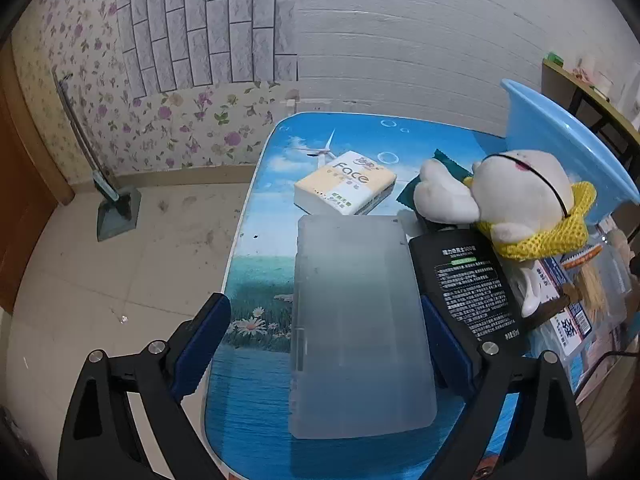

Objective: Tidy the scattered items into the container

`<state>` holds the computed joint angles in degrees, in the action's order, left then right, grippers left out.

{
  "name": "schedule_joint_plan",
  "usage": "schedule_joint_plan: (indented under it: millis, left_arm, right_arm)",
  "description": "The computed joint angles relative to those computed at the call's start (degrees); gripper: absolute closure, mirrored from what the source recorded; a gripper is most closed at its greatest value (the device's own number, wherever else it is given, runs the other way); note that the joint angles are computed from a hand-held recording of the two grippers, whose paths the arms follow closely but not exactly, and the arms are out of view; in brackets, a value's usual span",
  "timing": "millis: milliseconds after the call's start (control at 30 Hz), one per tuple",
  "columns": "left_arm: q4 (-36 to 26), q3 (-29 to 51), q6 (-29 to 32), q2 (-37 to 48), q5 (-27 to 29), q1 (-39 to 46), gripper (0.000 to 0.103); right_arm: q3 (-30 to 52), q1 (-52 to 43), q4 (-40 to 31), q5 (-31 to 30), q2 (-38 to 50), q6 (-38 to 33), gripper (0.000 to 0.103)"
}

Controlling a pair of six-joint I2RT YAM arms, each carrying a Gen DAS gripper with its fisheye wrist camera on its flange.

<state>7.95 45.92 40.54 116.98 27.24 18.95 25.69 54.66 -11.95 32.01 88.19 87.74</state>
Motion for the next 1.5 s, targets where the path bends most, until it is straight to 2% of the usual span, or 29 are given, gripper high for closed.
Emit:
schedule_joint_plan:
  millis: [133, 433, 567, 700, 800, 833, 900, 933, 967, 1000, 1100, 1267, 1367, 1500]
  left_arm:
    - [0.8, 0.3, 0.0, 1.2, -1.5, -0.7, 0.012]
    - [0.4, 2.2, -1.6, 3.3, 0.6, 0.1, 0.010]
    - [2.7, 2.0, -1.0, 4.0, -0.9, -0.3, 0.009]
    - [3.0, 2.0, -1.1, 4.1, -0.4, -0.2, 0.009]
    - [3.6, 1.9, -0.9, 4.2, -0.1, -0.3, 0.010]
    - [4.0, 1.5, -0.6, 4.0, 0.1, -0.3, 0.011]
    - [4.0, 0.8, 0.5, 3.1, 1.9, -0.1, 0.041]
    - [5.3, -0.1, 0.4, 2.5, 1.2, -0.1, 0.041]
    - [7.3, -1.5, 0.1, 1.7, 0.8, -0.1, 0.041]
    - [7.6, -1.9, 0.2, 1.1, 1.6, 0.5, 0.041]
    - [3.9, -1.3, -0.1, -0.9, 4.2, 1.7, 0.041]
    - [1.7, -3.2, -0.9, -7.1, 5.6, 2.2, 0.041]
    - [-0.2, -4.5, -2.3, -11.2, 4.6, 1.7, 0.041]
    - [-5.1, -6.6, -2.4, -18.4, 6.1, 0.6, 0.041]
  right_arm:
    - [0.9, 1.9, -5.1, 1.4, -0.5, 3.0, 0.023]
    - [1.3, -0.1, -1.2, -1.1, 3.3, -0.7, 0.025]
    - [0.7, 0.3, -0.6, -0.8, 3.8, 0.3, 0.026]
    - [1.6, 0.9, -2.0, 0.5, 4.1, -0.9, 0.041]
    - [1.7, 0.4, 0.0, -0.5, 4.9, -2.6, 0.043]
    - [1.6, 0.2, 0.4, -0.6, 5.1, -2.9, 0.043]
    - [1.2, -0.2, 1.4, -0.9, 5.1, -3.5, 0.043]
    - [1.2, -0.1, 1.4, -0.8, 5.2, -3.6, 0.043]
    - [1.3, 0.0, 1.4, -0.6, 5.3, -3.8, 0.047]
    - [0.9, 0.4, 2.3, -0.3, 4.8, -4.4, 0.056]
    - [3.4, 1.8, -1.5, 1.2, 5.8, -4.3, 0.057]
    - [2.7, 3.2, -2.5, 2.9, 2.7, -3.5, 0.057]
    - [2.7, 4.8, -3.9, 3.4, 0.2, -3.3, 0.057]
    - [1.5, 7.4, -5.1, 4.5, -5.9, -2.6, 0.057]
